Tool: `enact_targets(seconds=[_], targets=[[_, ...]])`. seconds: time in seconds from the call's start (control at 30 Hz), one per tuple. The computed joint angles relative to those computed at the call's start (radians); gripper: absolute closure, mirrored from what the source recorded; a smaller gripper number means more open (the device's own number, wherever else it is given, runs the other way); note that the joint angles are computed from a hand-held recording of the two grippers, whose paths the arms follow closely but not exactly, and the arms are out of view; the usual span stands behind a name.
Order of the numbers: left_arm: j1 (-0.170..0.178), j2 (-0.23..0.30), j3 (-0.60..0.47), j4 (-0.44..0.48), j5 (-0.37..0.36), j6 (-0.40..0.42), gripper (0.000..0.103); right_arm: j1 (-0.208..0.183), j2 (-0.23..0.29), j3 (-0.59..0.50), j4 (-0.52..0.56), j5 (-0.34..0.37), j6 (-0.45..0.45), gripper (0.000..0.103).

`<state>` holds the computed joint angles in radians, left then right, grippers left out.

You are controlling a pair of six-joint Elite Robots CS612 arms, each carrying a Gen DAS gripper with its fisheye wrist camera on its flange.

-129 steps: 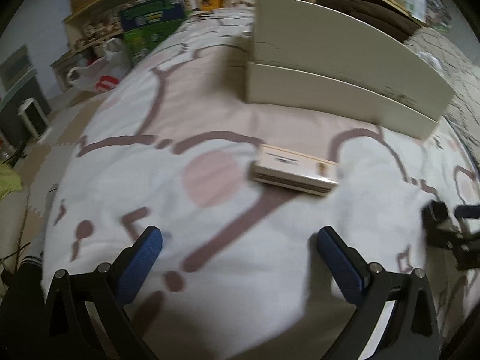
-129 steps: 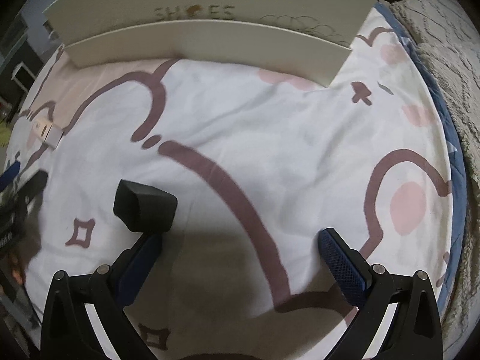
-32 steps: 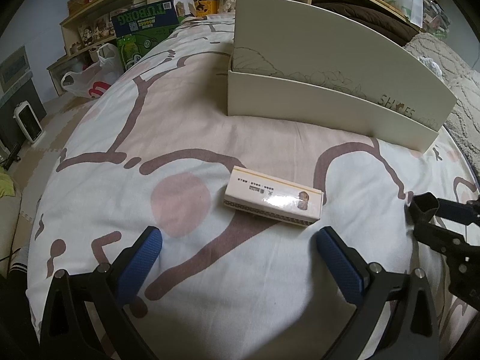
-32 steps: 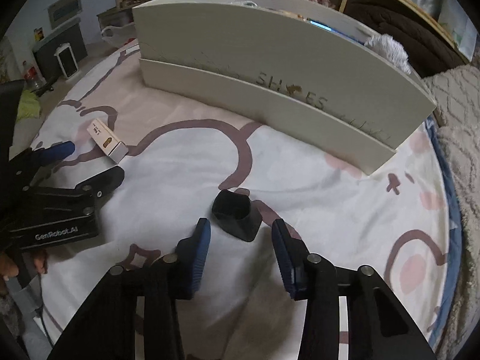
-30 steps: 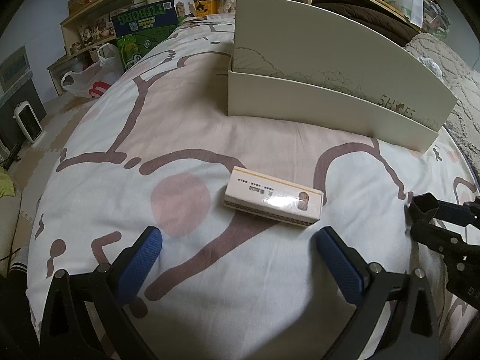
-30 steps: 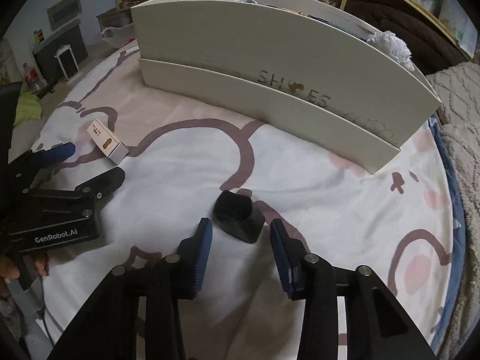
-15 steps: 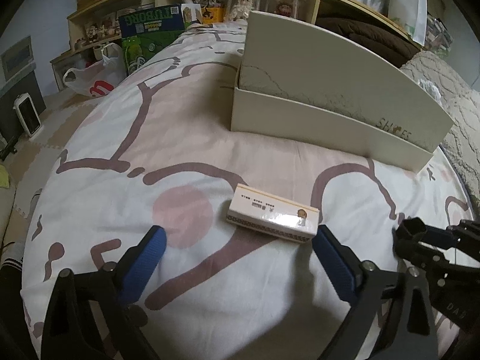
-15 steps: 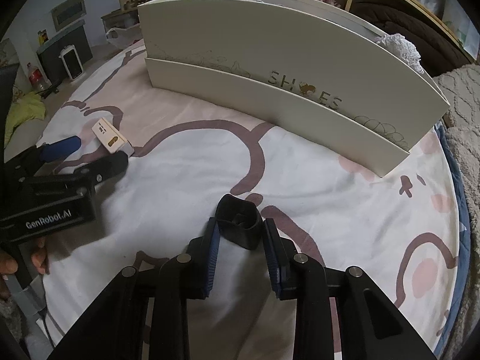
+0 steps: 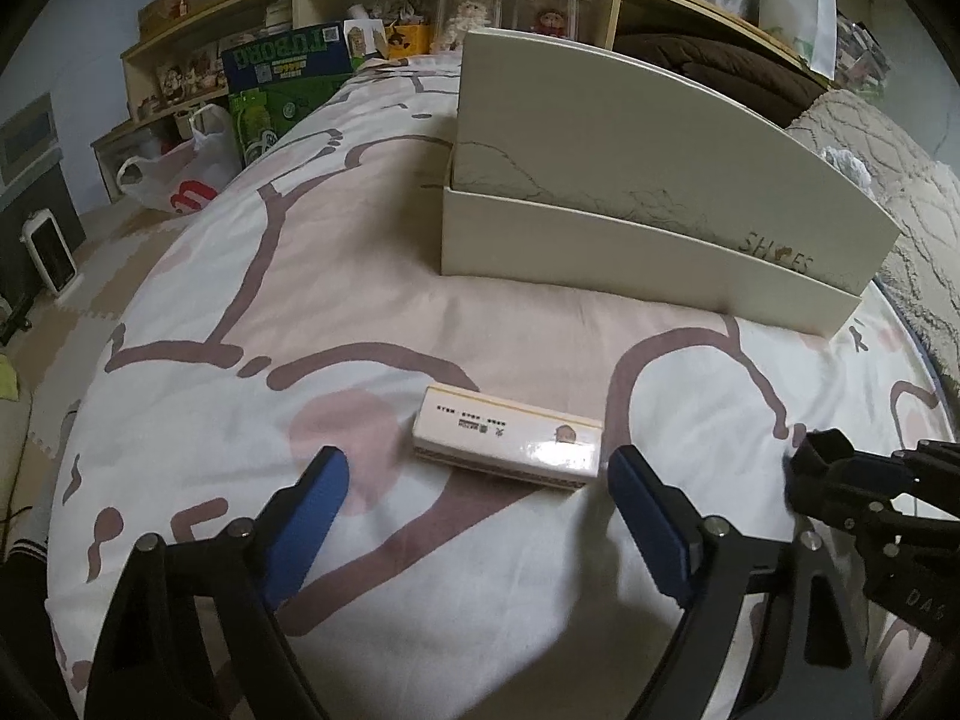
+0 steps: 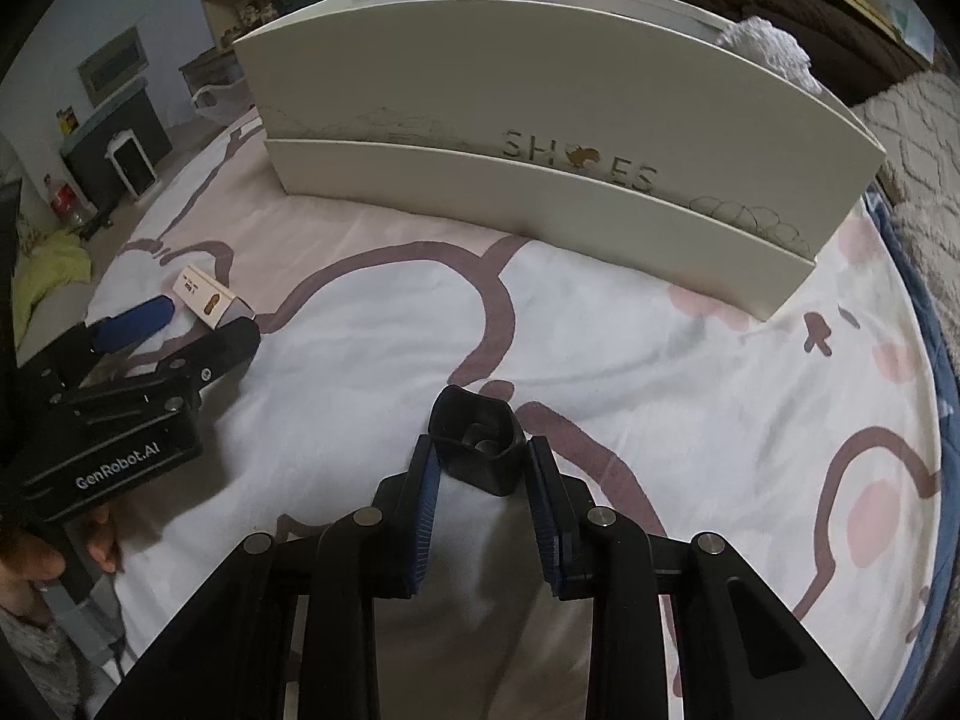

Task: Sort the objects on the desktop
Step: 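Close the left tool on the cream box while the right holds the black item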

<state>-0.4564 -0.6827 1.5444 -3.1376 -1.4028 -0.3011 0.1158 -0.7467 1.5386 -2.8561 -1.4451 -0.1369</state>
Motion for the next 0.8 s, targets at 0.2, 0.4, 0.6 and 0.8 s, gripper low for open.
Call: enact_targets(seconds=[0.2,0.4,0.6,0.8], targets=[[0.002,-0.002,0.005,-0.013,-0.008,-0.001,0.037,0.003,0.003,-0.005,-0.001,-0.002,0.013,0.073],[0.002,-0.002,0.005,-0.014,-0.016,0.008,0.046,0.002,0.005,-0.005,-0.011,0.003,0.025,0.073],[0.003,-0.008,0.009,-0.010,-0.021,0.000,0.047,-0.001,0.001,0.000,-0.023,0.013,0.034,0.073],[0.002,-0.023,0.023,-0.008,-0.029,-0.018,0.047,-0.002,-0.001,0.000,-0.030,0.017,0.038,0.074]])
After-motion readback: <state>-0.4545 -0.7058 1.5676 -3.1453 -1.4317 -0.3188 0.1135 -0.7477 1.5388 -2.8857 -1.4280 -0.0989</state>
